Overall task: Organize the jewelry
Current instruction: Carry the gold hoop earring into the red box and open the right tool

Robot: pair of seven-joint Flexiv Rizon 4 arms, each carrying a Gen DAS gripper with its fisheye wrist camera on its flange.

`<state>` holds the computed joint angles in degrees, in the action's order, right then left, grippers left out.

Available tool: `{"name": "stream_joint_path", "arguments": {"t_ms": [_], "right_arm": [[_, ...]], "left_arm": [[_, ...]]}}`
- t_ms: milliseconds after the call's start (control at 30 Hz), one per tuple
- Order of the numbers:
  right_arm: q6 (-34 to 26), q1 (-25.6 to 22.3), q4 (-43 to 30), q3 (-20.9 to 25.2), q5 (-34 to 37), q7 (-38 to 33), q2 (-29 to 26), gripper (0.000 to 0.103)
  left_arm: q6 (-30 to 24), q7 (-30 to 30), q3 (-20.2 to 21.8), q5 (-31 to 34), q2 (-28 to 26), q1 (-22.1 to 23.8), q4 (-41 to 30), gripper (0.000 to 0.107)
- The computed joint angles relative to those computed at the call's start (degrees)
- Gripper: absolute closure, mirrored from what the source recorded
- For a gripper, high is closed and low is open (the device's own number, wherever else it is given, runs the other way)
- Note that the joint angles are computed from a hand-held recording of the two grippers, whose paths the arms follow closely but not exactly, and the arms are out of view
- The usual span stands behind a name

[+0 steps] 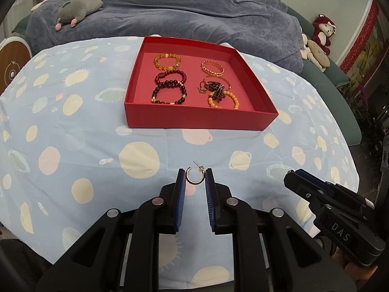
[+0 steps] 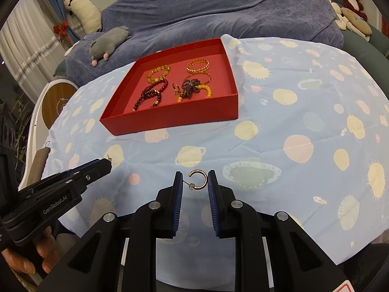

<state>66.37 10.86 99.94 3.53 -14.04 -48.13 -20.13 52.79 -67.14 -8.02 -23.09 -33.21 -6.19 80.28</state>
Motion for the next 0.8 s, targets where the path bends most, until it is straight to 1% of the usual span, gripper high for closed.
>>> {"name": "stream_joint_path", "arguments": {"t_ms": [167, 333, 500, 700, 800], "right_arm": [[0.4, -0.1, -4.7, -0.2, -0.3, -1.9, -1.8, 0.083], [-0.6, -0.8, -12.1, -0.2, 0.7, -4.7, -5.6, 0.083], [-3.4, -1.6, -20.6, -0.3, 2.0, -7.7, -10.7, 0.083], [-8.5, -2.1, -29.7, -0.1, 3.7, -10.7, -16.8, 0.083], [-10.8, -2.2, -33.4, -0.1, 4.4, -12.1, -19.5, 0.083]], "left_arm": [[-0.5, 0.2, -0.4, -0.2, -1.2, -0.1, -3.8, 0.091], [-2.9, -1.2, 0.2, 1.6, -5.7, -1.0, -13.1, 0.091], [-7.2, -3.0, 1.2, 4.2, -12.7, -2.3, -26.1, 0.091], [-15.9, -6.1, 3.1, 7.4, -23.3, -4.1, -45.0, 0.09], [-21.5, -7.4, 4.2, 8.7, -29.2, -4.9, -55.6, 0.09]]}}
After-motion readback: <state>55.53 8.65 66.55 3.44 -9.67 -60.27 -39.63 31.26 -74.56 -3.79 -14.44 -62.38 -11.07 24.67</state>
